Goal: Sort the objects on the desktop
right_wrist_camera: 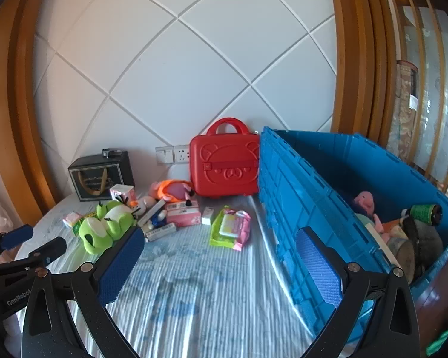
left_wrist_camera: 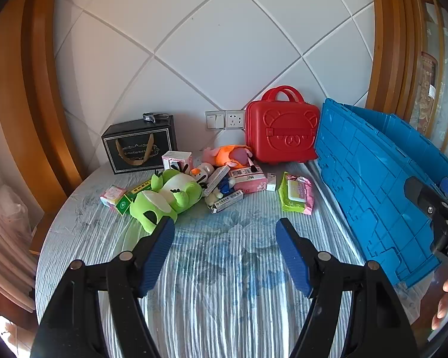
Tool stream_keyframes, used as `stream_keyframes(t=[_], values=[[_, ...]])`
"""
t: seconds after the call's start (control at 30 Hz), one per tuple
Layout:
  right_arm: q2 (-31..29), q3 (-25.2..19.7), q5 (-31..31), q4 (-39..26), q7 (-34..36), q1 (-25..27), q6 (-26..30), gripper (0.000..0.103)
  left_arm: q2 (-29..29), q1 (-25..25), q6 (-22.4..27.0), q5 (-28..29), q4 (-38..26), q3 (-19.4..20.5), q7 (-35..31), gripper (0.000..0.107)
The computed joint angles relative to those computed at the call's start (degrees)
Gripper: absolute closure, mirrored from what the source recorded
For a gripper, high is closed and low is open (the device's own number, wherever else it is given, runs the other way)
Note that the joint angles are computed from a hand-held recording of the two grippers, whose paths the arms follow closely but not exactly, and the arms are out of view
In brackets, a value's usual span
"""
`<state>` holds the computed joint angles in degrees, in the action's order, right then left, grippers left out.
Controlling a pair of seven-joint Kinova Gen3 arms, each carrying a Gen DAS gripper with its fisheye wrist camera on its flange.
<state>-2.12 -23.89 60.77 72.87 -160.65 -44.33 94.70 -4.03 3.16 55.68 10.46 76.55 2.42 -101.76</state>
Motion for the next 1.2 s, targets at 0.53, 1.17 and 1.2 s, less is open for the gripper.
stream_keyframes(t=[0.53, 1.17, 1.2], values=[[-0.5, -0.1, -0.7, 0.1, 0.5, 1.2, -0.7, 0.0, -0.4, 0.1, -0.7, 0.3, 1.2, -0.1, 0.0, 0.038], [-0.2, 1.9, -3.0, 0.5, 2.3, 3.3, -4.0, 0.0, 3.3, 0.5, 1.2, -2.0, -2.3, 0.9, 2.3, 0.038], [-0.2, 2.1, -3.3, 0.6, 2.4, 3.5, -4.4, 0.0, 3.9, 0.5, 1.5, -2.2, -2.8, 0.9, 2.4, 0.038]])
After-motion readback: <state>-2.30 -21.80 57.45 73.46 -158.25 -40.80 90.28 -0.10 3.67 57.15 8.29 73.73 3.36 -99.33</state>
